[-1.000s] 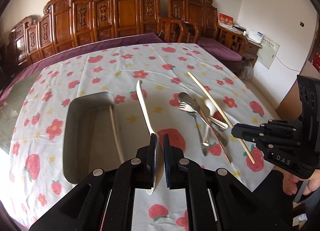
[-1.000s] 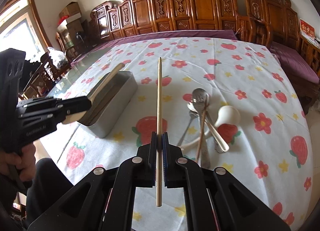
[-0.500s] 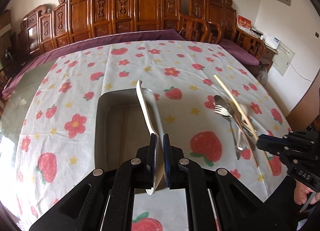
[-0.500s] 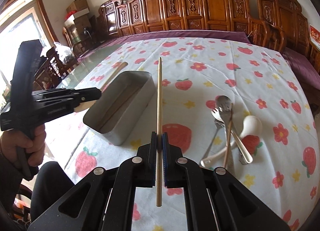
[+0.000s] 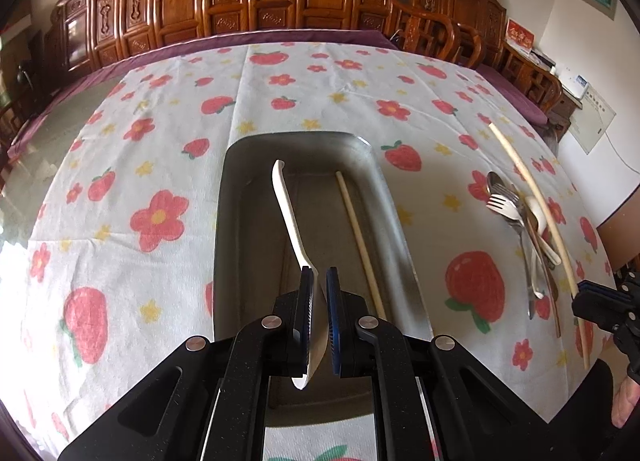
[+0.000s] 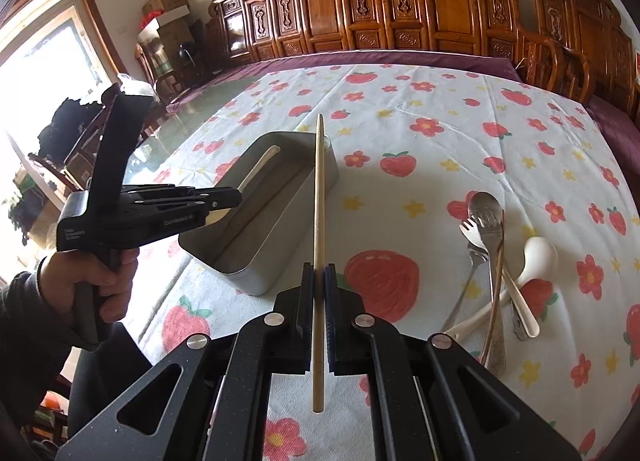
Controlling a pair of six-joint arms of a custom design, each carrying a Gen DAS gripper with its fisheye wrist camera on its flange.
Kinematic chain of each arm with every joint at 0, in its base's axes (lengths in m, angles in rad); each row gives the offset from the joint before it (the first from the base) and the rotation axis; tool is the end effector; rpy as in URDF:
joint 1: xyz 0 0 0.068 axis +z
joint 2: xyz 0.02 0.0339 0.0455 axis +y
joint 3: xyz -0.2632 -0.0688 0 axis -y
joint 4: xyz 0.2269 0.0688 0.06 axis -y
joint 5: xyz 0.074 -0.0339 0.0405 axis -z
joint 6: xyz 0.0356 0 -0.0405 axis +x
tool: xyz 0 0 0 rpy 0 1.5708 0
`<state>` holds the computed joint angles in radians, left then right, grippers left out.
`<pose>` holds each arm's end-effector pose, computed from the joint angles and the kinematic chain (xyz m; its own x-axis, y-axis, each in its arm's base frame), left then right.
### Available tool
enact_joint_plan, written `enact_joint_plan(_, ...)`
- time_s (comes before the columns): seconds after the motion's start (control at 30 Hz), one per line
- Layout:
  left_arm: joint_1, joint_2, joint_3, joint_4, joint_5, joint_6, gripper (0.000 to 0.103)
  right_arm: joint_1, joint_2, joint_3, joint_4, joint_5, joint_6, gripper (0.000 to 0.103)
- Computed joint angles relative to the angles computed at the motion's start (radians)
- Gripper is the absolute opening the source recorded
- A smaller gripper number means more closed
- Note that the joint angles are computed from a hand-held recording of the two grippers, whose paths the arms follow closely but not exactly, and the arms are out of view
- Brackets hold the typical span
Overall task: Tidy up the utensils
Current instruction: 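Carry the white spoon into the metal tray and open the left tool while the right tool holds its chopstick, then lower the held chopstick into the metal tray and open the right tool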
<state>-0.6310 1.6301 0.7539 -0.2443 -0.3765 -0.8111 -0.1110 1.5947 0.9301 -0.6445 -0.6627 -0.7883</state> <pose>0.2286 -0.1508 0.1439 -0.8048 -0.2471 -0.5397 -0.2382 0.9673 -0.0876 0.2691 -0.0080 0.1853 -0.6266 -0.4927 -0.6039 -0.7308 0.6407 0.2355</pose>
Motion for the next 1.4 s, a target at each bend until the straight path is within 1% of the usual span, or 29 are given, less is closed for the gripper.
enact_joint_plan(0.2,0.033,0.026,0.000,0.021,0.027,0.027,0.007,0.045,-0.007,-0.018,0.045,0.026,0.039,0.006)
enact_joint_plan(0.23,0.035,0.024,-0.001,0.020,0.029,0.027,0.008,0.051,-0.008,-0.021,0.052,0.030,0.042,0.006)
enact_joint_plan(0.43,0.018,-0.041,-0.037,0.002,0.014,0.010,0.008,0.106,-0.024,-0.048,0.093,0.052,0.084,0.006)
enact_joint_plan(0.53,0.002,-0.104,-0.059,-0.035,-0.010,-0.002,0.008,0.149,-0.030,-0.062,0.122,0.062,0.123,0.006)
enact_joint_plan(0.73,-0.021,-0.255,-0.093,-0.147,-0.065,-0.011,0.008,0.252,-0.035,-0.082,0.186,0.093,0.221,0.006)
enact_joint_plan(0.97,-0.018,-0.403,-0.121,-0.250,-0.107,-0.011,0.008,0.354,-0.005,-0.068,0.241,0.137,0.331,0.006)
enact_joint_plan(1.4,-0.012,-0.566,-0.142,-0.366,-0.132,-0.007,0.009,0.511,0.102,0.000,0.324,0.214,0.515,0.006)
